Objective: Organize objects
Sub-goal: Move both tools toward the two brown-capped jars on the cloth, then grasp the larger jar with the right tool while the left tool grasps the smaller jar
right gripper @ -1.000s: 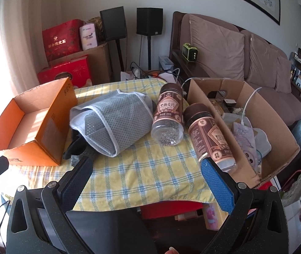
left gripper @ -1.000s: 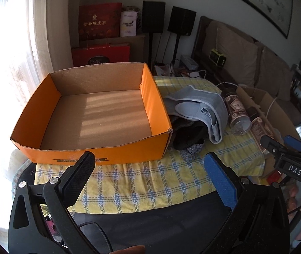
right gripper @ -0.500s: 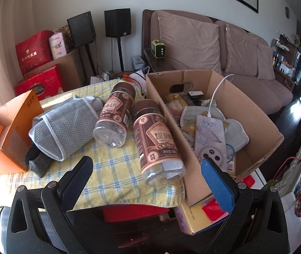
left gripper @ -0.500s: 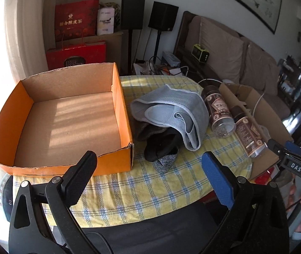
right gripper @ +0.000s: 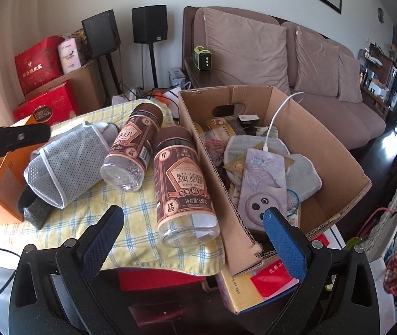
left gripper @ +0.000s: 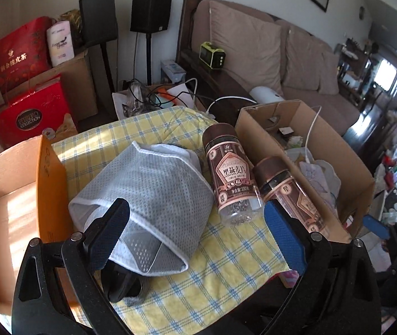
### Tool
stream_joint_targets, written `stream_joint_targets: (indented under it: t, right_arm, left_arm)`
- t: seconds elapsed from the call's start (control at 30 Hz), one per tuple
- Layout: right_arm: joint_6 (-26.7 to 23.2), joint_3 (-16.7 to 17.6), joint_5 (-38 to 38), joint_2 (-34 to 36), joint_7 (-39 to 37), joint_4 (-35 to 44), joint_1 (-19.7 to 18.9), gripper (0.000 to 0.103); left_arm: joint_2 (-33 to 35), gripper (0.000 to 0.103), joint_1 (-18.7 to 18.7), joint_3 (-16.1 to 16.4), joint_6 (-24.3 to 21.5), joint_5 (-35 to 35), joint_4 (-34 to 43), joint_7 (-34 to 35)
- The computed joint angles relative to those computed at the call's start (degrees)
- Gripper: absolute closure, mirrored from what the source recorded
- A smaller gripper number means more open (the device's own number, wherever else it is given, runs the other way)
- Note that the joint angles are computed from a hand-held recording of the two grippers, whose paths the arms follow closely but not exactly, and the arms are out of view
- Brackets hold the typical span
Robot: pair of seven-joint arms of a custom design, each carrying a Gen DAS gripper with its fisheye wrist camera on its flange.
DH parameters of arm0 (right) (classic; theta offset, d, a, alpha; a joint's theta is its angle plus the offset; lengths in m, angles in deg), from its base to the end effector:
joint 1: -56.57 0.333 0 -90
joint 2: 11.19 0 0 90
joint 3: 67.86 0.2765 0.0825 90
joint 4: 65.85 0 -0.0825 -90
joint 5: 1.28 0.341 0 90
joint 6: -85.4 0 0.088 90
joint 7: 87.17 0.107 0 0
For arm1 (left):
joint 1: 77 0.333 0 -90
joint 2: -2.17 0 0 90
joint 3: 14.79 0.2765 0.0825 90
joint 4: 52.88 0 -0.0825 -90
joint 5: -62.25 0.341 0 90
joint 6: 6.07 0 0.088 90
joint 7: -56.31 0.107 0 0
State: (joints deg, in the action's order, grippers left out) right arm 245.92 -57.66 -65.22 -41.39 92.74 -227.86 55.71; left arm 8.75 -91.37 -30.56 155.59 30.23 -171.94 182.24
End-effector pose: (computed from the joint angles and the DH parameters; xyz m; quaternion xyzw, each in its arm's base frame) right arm 0.3428 0.0944 0.3699 -0.5054 0.7750 -0.3160 0.2099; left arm 0.5065 -0.2590 0.4272 -0.4111 0.8437 -0.3303 0.1002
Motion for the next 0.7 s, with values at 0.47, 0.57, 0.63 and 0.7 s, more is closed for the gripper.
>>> stream_joint_targets:
  t: [0.47, 0.57, 0.63, 0.7]
  right_arm:
    - [7.77, -1.93, 1.94, 2.58, -6.01, -0.07, -4.62, 0.021]
    - [8.90, -1.41, 2.20, 3.11, -6.55, 0.06, -5.58, 0.021]
    - [9.38, -0.93, 2.12, 3.39, -6.50, 0.16, -6.25, 0.021]
    - [9.87, -0.88, 2.36, 3.75, -6.76, 0.28, -6.63, 0.021]
  left_arm:
    - [21.28, 0.020, -7.23, 2.87, -14.26, 21.94, 25.45, -22.01]
    - [23.75, 0.021, -8.61, 3.51, -16.22, 25.36, 28.48, -24.24]
    - [25.39, 0.022, -9.06, 3.42, -18.37, 26.70, 30.89, -24.82]
    - [27.20, 0.029, -10.14, 4.11, -20.38, 28.68, 33.45, -26.34]
